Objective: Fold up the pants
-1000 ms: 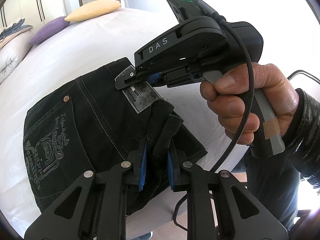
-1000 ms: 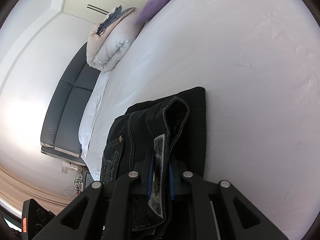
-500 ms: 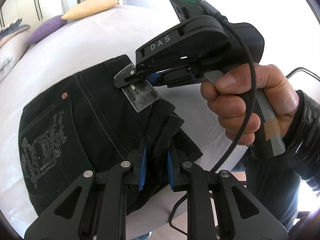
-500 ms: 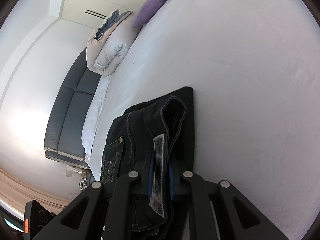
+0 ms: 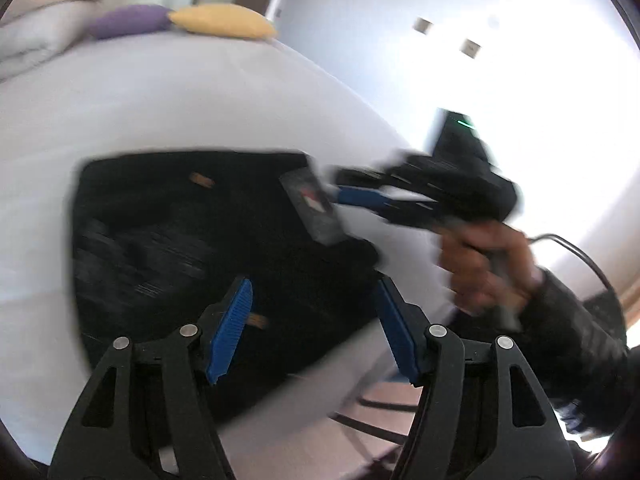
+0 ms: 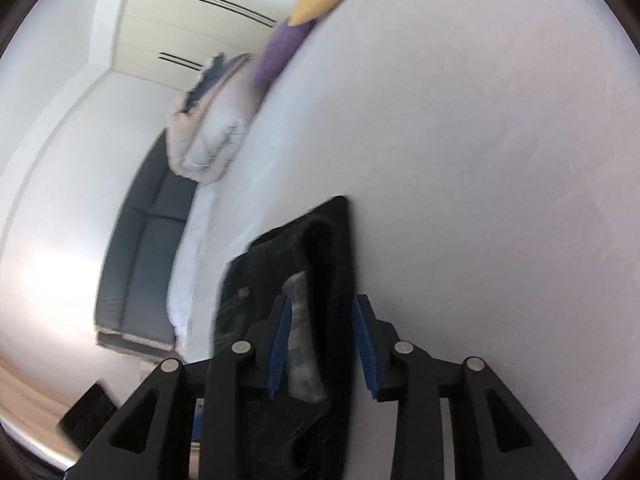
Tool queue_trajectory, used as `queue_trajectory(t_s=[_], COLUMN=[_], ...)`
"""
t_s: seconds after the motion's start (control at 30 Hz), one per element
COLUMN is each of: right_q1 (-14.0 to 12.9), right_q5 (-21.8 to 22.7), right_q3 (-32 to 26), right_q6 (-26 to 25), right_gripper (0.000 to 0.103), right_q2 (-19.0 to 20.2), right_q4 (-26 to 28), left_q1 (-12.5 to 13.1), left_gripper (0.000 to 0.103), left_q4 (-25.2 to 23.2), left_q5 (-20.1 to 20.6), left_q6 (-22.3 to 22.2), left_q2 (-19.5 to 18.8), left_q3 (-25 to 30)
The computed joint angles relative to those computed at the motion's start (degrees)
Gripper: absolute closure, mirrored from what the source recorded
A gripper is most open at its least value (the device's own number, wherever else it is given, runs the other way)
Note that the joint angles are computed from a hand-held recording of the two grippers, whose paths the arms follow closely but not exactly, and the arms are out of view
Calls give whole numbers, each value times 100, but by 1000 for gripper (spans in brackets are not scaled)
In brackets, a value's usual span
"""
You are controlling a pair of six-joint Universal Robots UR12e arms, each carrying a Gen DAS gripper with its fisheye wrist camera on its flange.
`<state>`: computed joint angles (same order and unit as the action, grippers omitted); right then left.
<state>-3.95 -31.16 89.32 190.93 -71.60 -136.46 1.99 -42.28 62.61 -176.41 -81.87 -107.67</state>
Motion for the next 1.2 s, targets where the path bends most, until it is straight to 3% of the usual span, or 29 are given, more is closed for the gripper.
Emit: queue_trajectory(t_s=[0.03, 0.13, 0.2, 0.27, 0.33, 0.43, 0.67, 0.9, 1.0, 1.07, 1.1, 1.13, 1.2], right_q1=[18, 156, 231, 286, 312, 243, 299, 169, 111, 43, 1, -16, -78], right_q5=[80, 157, 38, -225, -548, -369, -650, -651, -704, -654, -641, -720, -983], right_q3=[-11, -110, -154, -186, -167, 5, 237, 899, 1145, 1257, 1302, 1313, 1358], right_q6=[-177, -932, -1133, -1202, -1177, -1044, -883, -589, -439, -331, -302, -255, -84], right_gripper=[82, 88, 90, 90, 103, 103, 103, 103, 103, 100, 94, 74, 43], right_q2=[-27, -90, -93, -81, -87, -122, -316, -682, -833, -916, -969, -1000, -1088], right_q4=[107, 803, 1102, 1392, 1459, 1292, 877, -150, -506, -630, -674, -749, -961], left_q1=[25, 220, 271, 364, 390, 389, 322, 121, 147, 242, 303, 408, 607], left_gripper=[41, 43, 63, 74, 82, 82, 82, 82, 82, 82, 82, 82, 82], left_q4=[86, 54, -69, -225, -303, -207, 32, 557, 631, 674, 697, 683, 583], left_q5=[116, 224, 418, 413, 463, 444, 570, 1025, 971, 711, 557, 347, 123], left_q6=[-50, -116, -229, -281, -296, -254, -121, 138, 21, -88, -148, -214, -315], left_q2=[-15, -314, -519, -707, -766, -666, -202, 243, 380, 500, 547, 605, 757], left_q3=[0, 238, 402, 511, 503, 336, -132, -717, -837, -960, -1007, -1051, -1115])
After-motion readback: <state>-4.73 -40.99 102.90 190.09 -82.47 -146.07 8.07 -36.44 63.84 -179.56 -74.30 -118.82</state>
